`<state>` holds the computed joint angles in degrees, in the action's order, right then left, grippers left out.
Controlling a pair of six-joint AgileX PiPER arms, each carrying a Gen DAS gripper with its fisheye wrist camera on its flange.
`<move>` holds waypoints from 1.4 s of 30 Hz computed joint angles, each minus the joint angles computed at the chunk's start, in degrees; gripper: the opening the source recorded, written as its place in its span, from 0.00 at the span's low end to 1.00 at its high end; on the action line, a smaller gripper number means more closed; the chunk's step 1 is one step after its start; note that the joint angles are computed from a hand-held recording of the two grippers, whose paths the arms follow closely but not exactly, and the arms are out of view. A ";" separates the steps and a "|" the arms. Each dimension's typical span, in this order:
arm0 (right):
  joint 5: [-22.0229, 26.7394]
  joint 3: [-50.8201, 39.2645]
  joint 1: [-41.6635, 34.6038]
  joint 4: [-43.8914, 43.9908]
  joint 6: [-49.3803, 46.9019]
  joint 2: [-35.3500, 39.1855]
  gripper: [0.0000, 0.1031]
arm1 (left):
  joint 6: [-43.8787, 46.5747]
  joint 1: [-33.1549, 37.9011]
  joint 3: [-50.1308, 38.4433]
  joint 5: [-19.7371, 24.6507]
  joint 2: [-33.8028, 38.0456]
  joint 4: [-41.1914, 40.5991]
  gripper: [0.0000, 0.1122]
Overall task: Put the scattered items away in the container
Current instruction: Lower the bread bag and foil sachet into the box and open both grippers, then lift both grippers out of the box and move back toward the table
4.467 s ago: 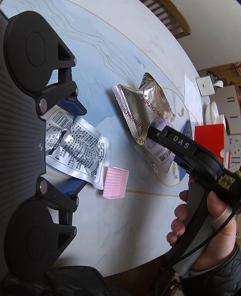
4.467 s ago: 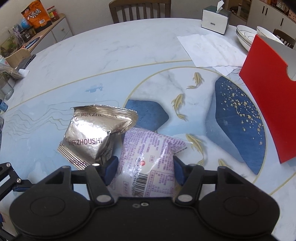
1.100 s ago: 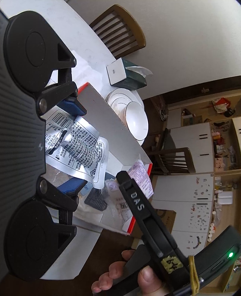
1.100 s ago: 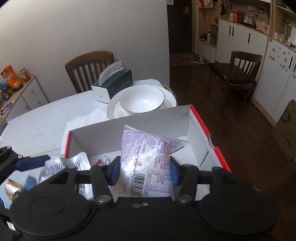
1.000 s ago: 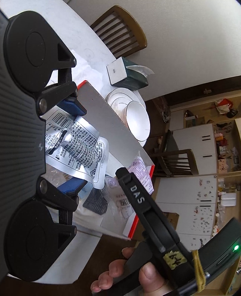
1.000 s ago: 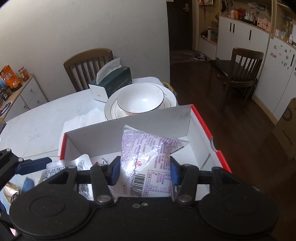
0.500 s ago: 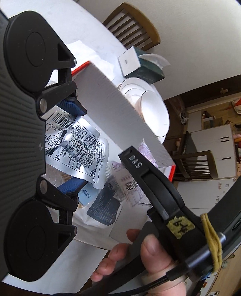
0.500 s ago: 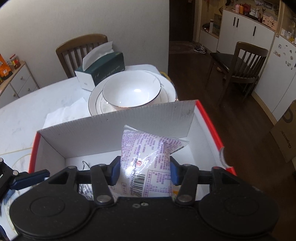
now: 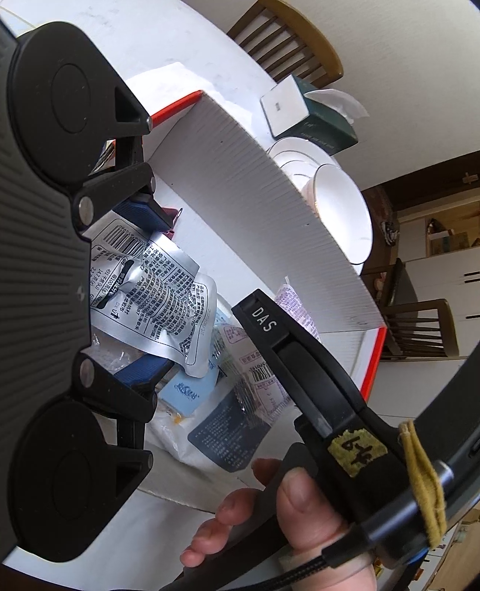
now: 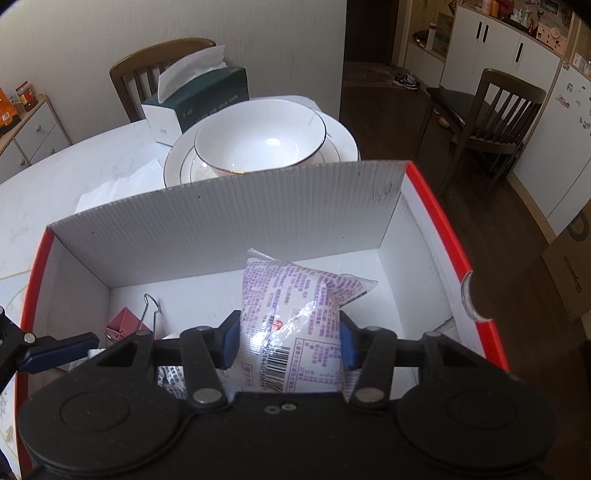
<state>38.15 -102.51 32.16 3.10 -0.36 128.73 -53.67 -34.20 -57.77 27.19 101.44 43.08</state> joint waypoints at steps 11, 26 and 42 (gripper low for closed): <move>0.07 0.58 -0.54 0.51 0.59 0.05 0.51 | 10.12 2.82 -1.58 -0.71 1.72 -11.73 0.65; -4.12 7.85 -1.93 3.39 -2.46 -6.76 0.62 | 5.27 2.75 5.30 -5.56 -5.14 -8.96 0.66; -7.96 18.46 -1.82 5.12 -2.84 -17.23 0.69 | -2.03 0.11 9.82 -5.97 -11.85 -1.96 0.77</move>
<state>30.19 -84.06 30.34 8.22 -3.20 111.50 -55.70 -34.09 -47.94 21.22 89.59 41.12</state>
